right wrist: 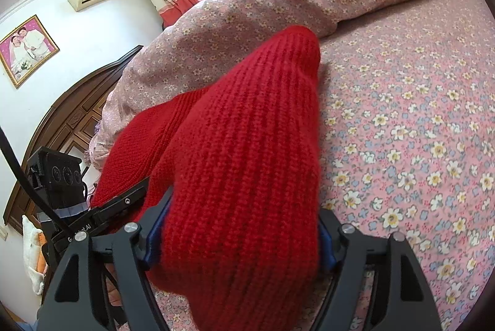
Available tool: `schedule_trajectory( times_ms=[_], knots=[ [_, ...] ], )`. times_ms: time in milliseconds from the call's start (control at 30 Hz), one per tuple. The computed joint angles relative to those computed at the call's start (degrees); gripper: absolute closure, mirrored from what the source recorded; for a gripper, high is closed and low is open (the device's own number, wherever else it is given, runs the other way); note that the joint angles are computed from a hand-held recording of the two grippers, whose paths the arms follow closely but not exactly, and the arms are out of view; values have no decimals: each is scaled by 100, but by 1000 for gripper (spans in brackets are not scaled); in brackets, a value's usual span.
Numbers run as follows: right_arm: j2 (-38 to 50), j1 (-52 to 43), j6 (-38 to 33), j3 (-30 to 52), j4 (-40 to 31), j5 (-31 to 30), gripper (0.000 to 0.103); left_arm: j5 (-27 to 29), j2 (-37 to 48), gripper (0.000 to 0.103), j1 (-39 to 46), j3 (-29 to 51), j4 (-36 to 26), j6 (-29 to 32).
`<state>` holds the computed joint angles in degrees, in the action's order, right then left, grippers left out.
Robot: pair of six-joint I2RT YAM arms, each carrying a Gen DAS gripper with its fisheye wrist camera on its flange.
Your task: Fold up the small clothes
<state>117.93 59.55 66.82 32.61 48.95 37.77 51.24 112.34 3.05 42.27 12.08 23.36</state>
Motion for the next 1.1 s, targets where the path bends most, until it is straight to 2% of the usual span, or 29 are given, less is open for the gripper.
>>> schedule_trajectory(
  times_ms=[133,633,800,1000,1100],
  knots=[
    [-3,-10,43,11,-46,-8,18,-30,33,43,24,36,-36,-21],
    [14,2,87,35,-63,7,14,-156,-6,38,34,-26,31,-36],
    [6,-5,82,16,-28,-7,12,-412,-230,36,-25,-263,245,-145],
    [-31,-14,84,24,-76,-3,9,-340,-233,30,123,-135,-114,-141],
    [-96,13,146,34,-204,66,4,-267,-330,29,313,-234,-134,88]
  ],
)
